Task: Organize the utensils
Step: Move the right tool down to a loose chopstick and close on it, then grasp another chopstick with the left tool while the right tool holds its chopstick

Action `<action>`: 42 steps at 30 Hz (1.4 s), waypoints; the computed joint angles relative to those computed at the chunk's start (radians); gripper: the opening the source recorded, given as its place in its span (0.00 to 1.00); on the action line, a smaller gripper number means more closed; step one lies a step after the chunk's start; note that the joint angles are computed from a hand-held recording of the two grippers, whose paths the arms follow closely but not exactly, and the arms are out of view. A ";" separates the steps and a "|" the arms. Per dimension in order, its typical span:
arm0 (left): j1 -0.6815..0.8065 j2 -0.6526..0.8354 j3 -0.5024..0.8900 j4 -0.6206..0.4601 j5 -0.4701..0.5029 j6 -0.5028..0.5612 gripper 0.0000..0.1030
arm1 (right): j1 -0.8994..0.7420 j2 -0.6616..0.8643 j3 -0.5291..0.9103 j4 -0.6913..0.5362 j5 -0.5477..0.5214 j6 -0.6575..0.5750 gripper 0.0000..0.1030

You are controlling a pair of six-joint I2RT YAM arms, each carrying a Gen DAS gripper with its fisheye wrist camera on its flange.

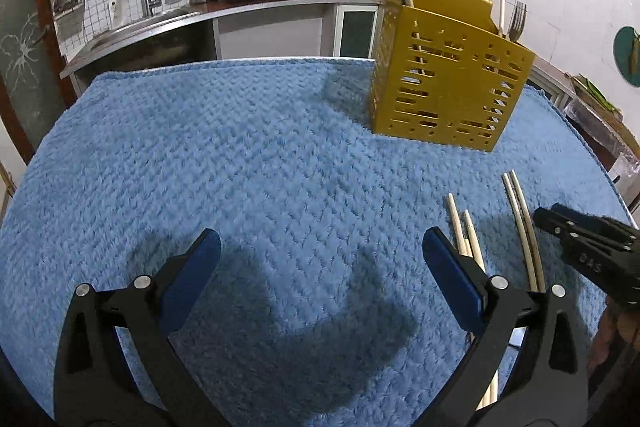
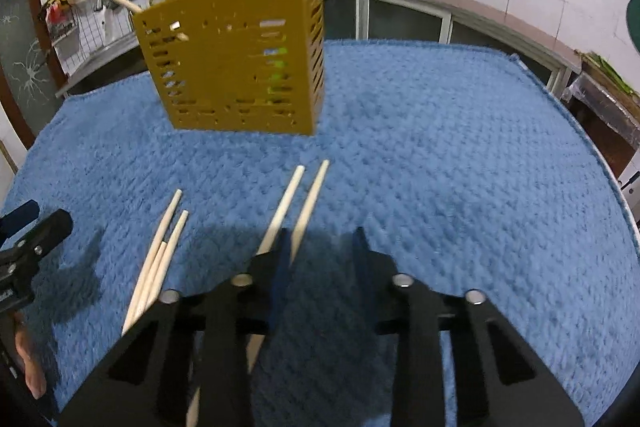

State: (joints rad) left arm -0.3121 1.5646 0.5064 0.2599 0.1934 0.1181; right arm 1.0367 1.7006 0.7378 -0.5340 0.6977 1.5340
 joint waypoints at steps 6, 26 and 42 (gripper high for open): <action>0.004 0.005 0.023 -0.040 0.019 -0.011 0.95 | -0.062 0.021 -0.003 0.094 -0.054 -0.078 0.23; -0.258 0.083 0.112 -0.174 -0.073 -0.070 0.51 | 0.056 -0.223 -0.210 -0.016 -0.044 0.036 0.05; -0.349 0.196 0.203 -0.192 -0.094 -0.107 0.18 | 0.119 -0.240 -0.285 0.048 -0.052 0.122 0.06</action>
State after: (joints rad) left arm -0.6610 1.7601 0.7098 0.0683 0.0989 0.0108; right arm 1.1553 1.4604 0.4524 -0.4856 0.6452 1.6557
